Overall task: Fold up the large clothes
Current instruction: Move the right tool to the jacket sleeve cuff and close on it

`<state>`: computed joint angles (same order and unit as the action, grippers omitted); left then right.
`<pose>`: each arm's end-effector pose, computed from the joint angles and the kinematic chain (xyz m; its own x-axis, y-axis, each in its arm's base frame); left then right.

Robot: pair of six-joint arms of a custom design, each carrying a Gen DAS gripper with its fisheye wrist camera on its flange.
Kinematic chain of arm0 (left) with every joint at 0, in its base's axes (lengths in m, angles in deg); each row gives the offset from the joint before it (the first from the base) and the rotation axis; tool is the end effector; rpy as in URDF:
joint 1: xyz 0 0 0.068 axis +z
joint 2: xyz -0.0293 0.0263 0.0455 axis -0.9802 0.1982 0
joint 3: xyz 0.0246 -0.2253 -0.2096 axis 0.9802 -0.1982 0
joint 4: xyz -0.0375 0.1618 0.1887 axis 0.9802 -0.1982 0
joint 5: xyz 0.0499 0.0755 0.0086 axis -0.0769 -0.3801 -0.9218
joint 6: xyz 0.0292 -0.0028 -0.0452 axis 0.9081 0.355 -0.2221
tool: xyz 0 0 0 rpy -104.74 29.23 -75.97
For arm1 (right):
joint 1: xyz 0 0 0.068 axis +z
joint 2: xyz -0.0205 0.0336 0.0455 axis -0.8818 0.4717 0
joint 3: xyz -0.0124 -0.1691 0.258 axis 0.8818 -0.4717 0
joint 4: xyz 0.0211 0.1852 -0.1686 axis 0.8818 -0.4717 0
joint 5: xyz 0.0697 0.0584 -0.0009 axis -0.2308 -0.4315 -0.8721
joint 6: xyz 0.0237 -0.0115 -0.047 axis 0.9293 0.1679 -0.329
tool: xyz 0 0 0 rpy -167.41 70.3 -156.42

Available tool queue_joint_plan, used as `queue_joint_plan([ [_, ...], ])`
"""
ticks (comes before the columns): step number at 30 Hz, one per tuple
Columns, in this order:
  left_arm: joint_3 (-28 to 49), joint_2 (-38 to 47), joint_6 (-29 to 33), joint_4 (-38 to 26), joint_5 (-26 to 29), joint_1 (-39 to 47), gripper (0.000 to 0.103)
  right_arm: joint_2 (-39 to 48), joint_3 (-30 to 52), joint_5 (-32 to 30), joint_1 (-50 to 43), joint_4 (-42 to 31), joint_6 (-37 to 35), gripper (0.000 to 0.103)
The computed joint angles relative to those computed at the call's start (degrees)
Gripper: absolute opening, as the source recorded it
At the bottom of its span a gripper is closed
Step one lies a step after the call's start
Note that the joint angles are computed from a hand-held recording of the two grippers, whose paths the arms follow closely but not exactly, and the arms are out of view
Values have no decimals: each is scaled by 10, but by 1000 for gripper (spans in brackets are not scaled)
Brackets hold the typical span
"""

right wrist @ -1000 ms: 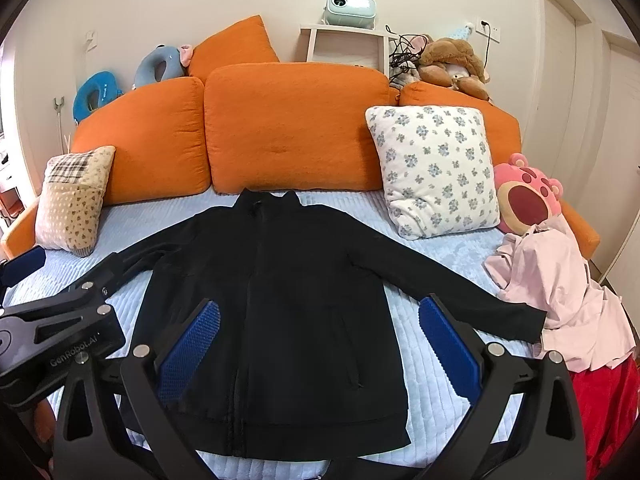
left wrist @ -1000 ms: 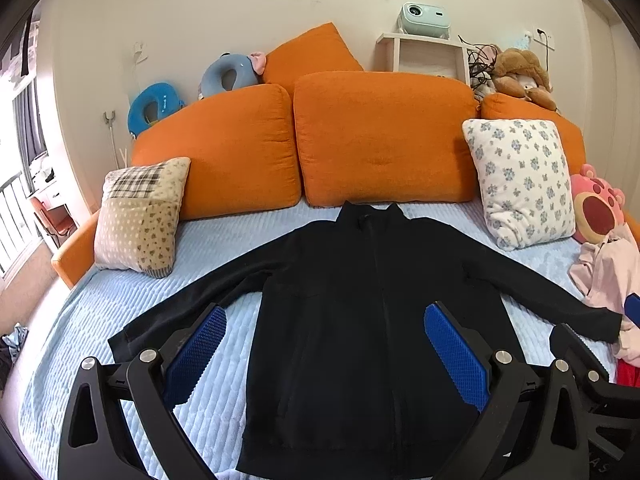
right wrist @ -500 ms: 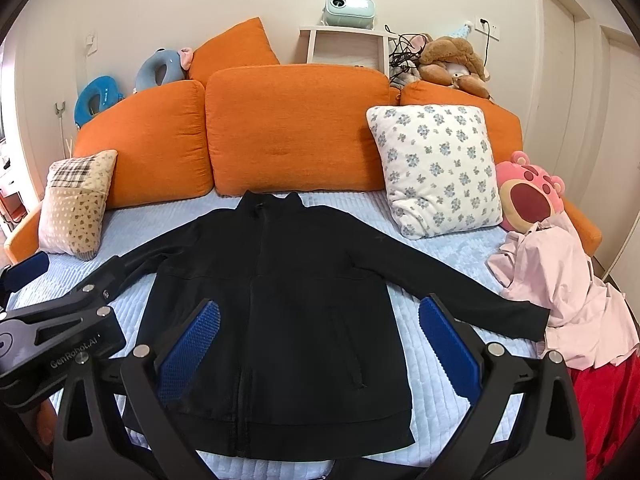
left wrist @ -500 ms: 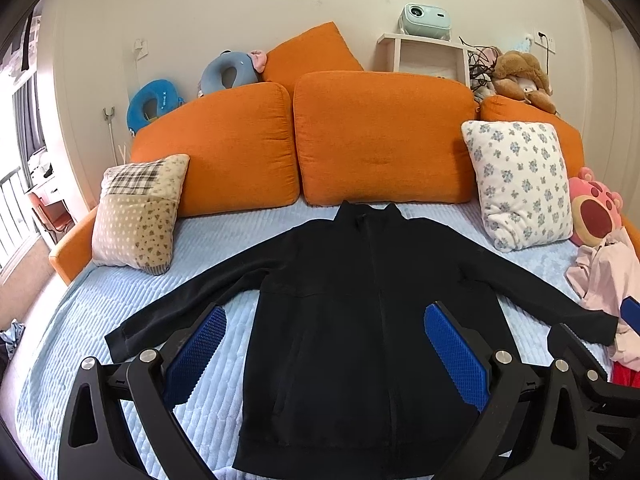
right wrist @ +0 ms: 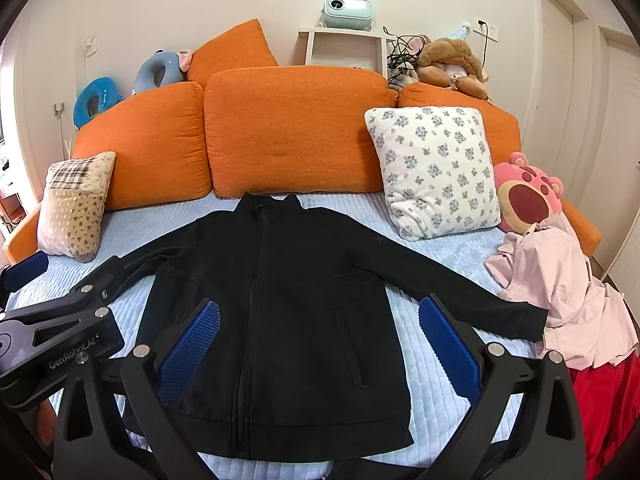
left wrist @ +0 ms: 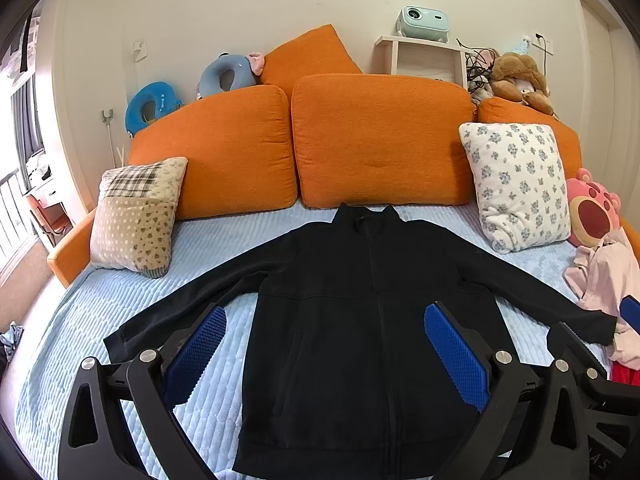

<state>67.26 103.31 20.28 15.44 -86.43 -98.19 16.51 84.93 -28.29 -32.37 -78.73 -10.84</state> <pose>0.1708 -0.0412 0.3637 -0.5814 -0.1122 -0.8058 -0.2931 0.9528 0.0789 0.2218 0.1117 0.4355 -0.5809 -0.1917 -0.7911 -0.1686 0.9791 -0.1135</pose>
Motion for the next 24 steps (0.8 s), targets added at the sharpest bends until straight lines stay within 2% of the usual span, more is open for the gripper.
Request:
queue_joint_plan([
  [14, 10, 15, 8, 5, 15, 5, 101, -2, -3, -12, -21, 4, -10, 99],
  [24, 45, 105, 46, 76, 45, 4, 101, 49, 32, -41, -102, 28, -35, 98],
])
